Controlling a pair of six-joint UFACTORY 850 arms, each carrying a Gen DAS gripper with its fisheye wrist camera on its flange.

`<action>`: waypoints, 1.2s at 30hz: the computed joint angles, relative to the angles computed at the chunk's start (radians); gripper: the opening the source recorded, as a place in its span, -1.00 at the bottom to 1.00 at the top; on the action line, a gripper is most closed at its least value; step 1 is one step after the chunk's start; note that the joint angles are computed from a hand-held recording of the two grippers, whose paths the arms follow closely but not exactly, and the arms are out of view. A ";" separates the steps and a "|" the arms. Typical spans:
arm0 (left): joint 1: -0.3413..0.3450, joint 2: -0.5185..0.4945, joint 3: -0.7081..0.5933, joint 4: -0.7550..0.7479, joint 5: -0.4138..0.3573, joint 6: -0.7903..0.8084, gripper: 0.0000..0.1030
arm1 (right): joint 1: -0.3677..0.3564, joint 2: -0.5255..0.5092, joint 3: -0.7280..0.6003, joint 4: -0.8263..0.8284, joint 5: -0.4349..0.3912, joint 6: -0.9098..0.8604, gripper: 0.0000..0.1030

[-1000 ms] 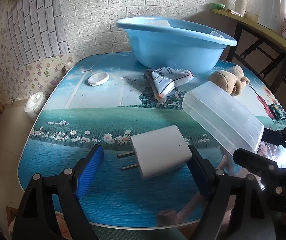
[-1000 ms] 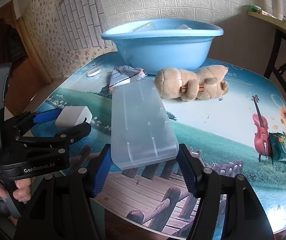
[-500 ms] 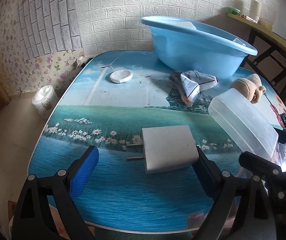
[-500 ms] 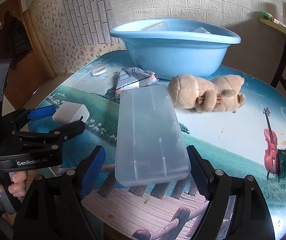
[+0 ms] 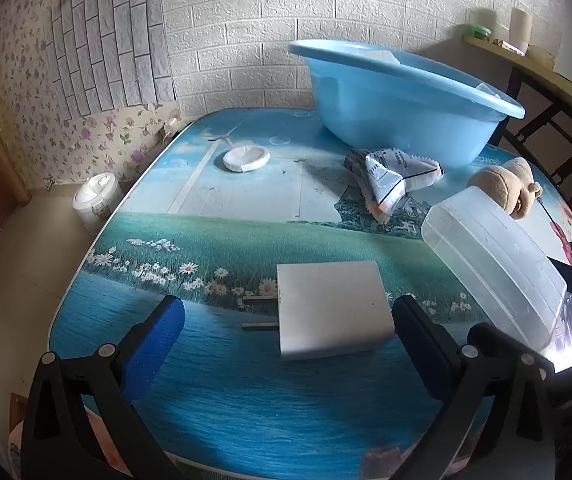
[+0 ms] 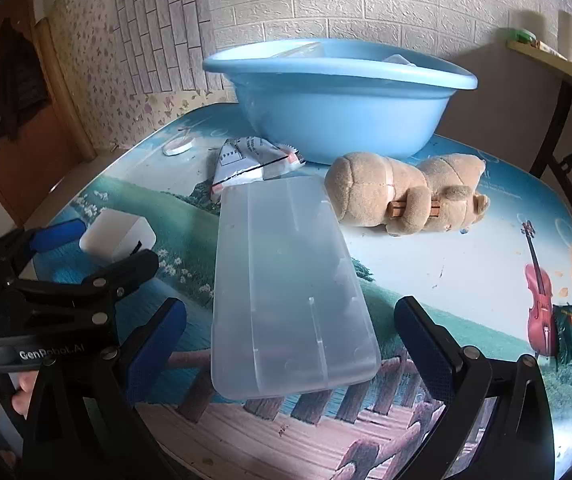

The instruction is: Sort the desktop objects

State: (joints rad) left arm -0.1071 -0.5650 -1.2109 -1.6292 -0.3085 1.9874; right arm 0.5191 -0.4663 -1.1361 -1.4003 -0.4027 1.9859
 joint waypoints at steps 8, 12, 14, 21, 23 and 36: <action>0.004 -0.001 0.014 -0.143 -0.021 0.144 0.99 | 0.011 0.013 0.027 -0.116 -0.041 0.105 0.99; 0.004 -0.005 0.008 -0.129 -0.021 0.129 0.99 | 0.008 0.024 0.046 -0.177 -0.035 0.171 0.99; 0.003 -0.006 0.002 -0.087 -0.016 0.087 0.99 | 0.002 0.034 0.065 -0.274 -0.019 0.295 0.99; 0.006 0.011 0.044 -0.257 -0.039 0.258 0.99 | 0.016 0.038 0.075 -0.298 -0.059 0.306 0.45; 0.007 0.016 0.056 -0.303 -0.045 0.302 0.99 | 0.016 0.042 0.082 -0.331 -0.057 0.335 0.20; 0.011 0.030 0.078 -0.334 -0.083 0.357 0.47 | 0.010 0.050 0.108 -0.505 -0.038 0.517 0.12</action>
